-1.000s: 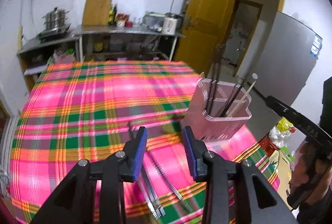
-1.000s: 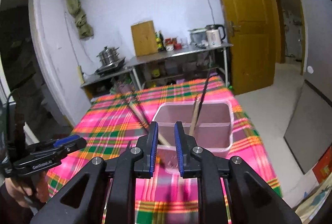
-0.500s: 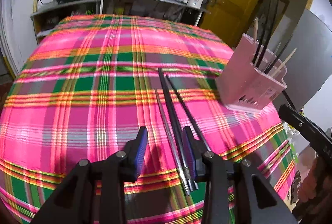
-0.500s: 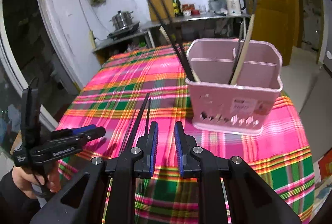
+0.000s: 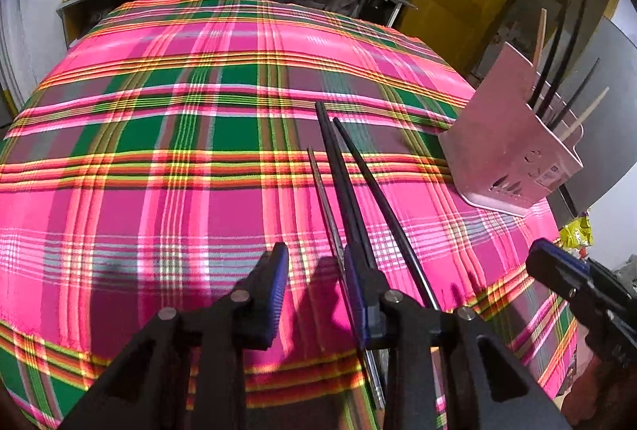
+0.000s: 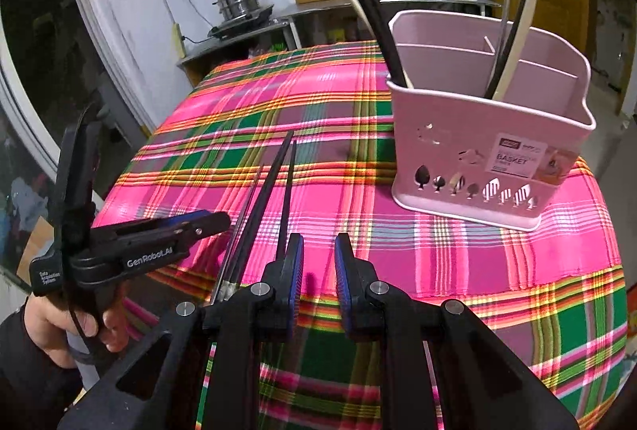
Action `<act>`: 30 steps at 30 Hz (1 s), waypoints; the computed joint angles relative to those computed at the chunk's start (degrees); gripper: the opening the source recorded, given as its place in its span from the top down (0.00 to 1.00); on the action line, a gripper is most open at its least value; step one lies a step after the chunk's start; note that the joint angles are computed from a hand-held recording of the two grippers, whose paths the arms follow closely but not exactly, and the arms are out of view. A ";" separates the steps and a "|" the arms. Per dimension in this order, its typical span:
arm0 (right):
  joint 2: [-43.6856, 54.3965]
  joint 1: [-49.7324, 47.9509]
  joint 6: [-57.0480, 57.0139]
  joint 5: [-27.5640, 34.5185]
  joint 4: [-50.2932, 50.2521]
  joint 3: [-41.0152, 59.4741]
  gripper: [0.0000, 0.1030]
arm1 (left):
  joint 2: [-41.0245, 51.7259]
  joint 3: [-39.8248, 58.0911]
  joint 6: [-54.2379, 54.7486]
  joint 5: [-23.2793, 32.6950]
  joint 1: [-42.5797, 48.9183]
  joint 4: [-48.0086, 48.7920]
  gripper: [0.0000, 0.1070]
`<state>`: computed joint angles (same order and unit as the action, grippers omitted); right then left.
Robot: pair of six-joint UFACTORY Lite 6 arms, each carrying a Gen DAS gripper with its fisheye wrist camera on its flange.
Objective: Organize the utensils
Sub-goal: 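Move both open tools back down to the remaining chopsticks on the cloth, then close the left tool on a thin dark chopstick while the right tool grasps black chopsticks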
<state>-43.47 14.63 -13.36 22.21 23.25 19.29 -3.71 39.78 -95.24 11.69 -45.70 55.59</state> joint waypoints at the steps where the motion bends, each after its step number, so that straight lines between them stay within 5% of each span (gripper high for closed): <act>1: 0.73 0.39 0.05 -0.58 0.09 0.03 0.84 | 0.58 0.50 0.41 -0.21 0.28 -0.19 0.72; 9: 5.67 1.80 -1.14 -3.79 1.69 0.57 0.84 | 6.03 4.54 -5.98 1.61 -0.09 7.46 0.75; 14: 9.98 4.52 1.54 -6.54 -0.13 1.99 0.84 | 6.10 4.18 -8.14 4.49 -1.19 9.89 0.90; 30: 38.52 11.49 -6.34 -17.59 7.40 16.09 0.84 | -3.84 -6.08 -5.46 -0.87 5.31 9.14 0.94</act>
<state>-4.95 26.12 -19.70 4.62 30.65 35.38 -7.55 33.69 -100.70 10.82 -40.39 64.73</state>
